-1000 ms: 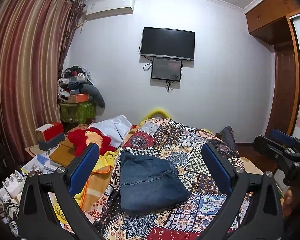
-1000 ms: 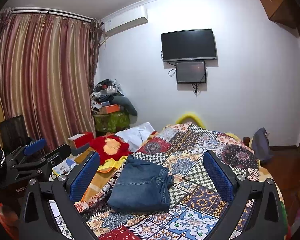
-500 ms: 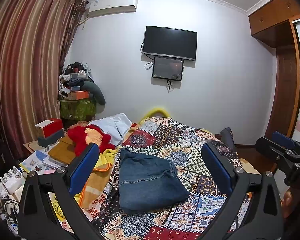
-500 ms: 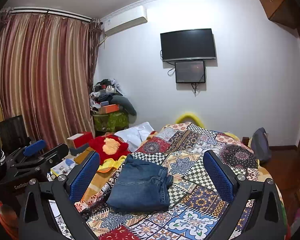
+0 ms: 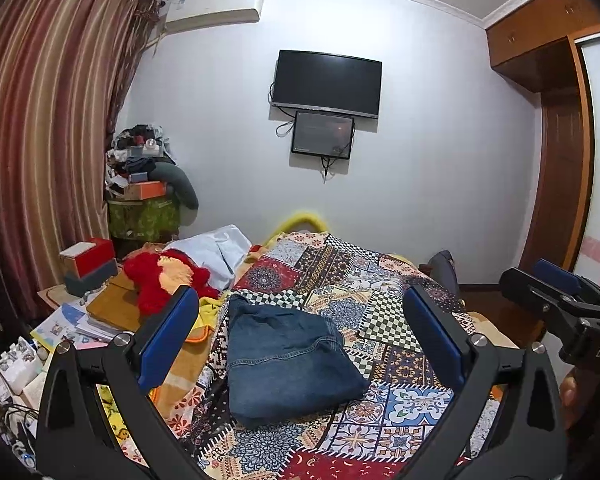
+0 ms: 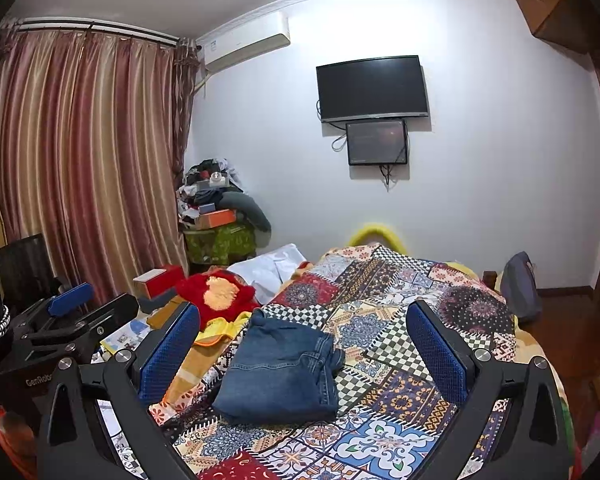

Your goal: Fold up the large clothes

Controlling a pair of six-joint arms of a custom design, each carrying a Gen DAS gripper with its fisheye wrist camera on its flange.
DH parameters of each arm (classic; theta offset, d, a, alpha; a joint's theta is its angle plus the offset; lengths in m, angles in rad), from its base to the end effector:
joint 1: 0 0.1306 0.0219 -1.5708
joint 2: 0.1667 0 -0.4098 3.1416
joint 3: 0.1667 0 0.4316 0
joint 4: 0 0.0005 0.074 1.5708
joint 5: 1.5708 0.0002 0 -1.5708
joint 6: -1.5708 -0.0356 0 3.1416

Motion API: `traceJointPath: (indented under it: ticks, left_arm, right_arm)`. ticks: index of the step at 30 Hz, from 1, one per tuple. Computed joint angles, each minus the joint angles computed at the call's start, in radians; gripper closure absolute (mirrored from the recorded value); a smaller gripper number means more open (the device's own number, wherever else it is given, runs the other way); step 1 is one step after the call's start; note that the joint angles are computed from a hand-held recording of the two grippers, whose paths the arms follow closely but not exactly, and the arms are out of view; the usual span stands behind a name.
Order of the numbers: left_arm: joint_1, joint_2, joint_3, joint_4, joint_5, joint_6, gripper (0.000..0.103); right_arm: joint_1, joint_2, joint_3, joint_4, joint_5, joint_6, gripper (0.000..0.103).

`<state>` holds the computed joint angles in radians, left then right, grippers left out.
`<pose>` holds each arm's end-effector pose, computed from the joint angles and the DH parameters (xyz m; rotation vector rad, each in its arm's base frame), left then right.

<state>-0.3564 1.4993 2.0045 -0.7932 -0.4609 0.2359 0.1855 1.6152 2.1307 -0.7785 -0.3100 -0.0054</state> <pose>0.5114 -0.1740 0.7172 -0.2064 1.8163 0.0117 0.5754 0.1185 0.7158 -0.3824 1.8010 0.4178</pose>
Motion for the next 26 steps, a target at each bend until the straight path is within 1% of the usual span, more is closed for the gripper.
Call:
traceJointPath:
  ticks: [2,8,13,23,26]
  left_arm:
    - [-0.004,0.0,0.0,0.001,-0.004,-0.007,0.0]
    - [-0.005,0.005,0.006,-0.005,0.018,-0.007,0.0]
    - [-0.011,0.008,0.011,-0.003,0.009,-0.01,0.0]
    - [-0.006,0.014,0.02,-0.017,0.019,0.003,0.0]
    - [0.002,0.021,0.029,-0.031,0.031,0.012,0.0]
  right_arm:
    - [0.0,-0.001,-0.003,0.001,0.0,-0.004,0.0]
    - [-0.002,0.0,0.0,-0.001,-0.002,-0.003,0.0]
    - [-0.001,0.001,0.002,-0.007,-0.002,-0.004,0.0]
    - [0.001,0.006,0.009,-0.019,0.005,-0.015,0.0]
    - [0.002,0.01,0.014,-0.026,0.008,-0.019,0.0]
